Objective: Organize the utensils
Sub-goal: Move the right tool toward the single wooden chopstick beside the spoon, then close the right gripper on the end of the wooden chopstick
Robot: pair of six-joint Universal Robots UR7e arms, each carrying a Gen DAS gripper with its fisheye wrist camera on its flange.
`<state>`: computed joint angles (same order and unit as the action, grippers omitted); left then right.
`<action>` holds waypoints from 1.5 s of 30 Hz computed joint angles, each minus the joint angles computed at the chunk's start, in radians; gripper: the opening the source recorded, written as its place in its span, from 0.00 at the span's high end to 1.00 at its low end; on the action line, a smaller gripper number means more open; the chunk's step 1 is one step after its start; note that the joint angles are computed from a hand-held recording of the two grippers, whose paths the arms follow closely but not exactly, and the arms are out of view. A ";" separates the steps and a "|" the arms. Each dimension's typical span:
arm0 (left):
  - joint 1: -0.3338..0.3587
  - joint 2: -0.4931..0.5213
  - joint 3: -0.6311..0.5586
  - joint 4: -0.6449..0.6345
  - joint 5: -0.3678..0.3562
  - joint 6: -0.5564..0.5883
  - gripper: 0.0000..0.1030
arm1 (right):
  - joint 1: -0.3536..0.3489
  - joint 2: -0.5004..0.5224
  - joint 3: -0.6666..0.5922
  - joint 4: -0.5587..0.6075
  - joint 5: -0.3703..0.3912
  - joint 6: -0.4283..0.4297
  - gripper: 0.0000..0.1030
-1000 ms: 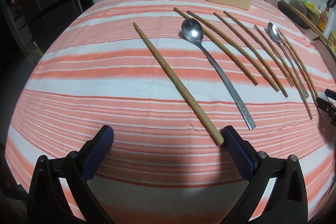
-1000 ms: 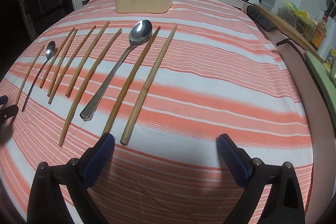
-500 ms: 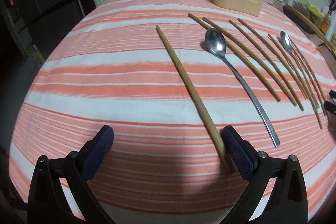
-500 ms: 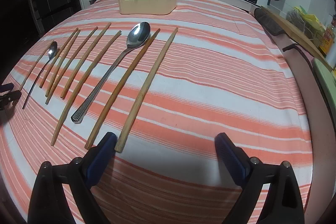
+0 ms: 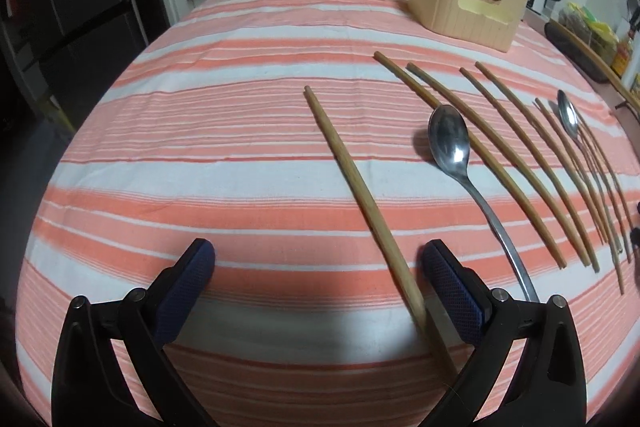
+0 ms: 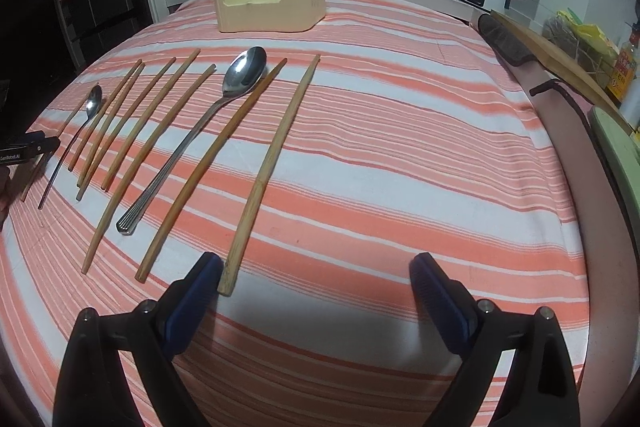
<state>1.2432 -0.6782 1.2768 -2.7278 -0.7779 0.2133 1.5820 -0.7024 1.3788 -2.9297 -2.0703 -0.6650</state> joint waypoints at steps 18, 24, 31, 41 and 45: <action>-0.066 -0.159 0.312 -0.050 0.007 -0.013 0.00 | 0.000 0.000 0.002 -0.005 -0.001 -0.004 0.05; -0.048 -0.167 0.298 -0.048 0.007 -0.050 0.00 | -0.003 -0.009 0.010 -0.007 -0.001 0.007 0.05; -0.040 -0.138 0.244 -0.029 0.043 -0.064 0.00 | 0.007 -0.013 0.029 -0.024 -0.005 -0.022 0.06; -0.063 -0.187 0.353 -0.091 0.033 -0.081 0.07 | 0.017 -0.024 0.064 -0.036 0.027 -0.027 0.39; -0.068 -0.179 0.356 -0.126 0.029 -0.067 0.17 | 0.020 -0.023 0.072 -0.053 0.029 -0.039 0.45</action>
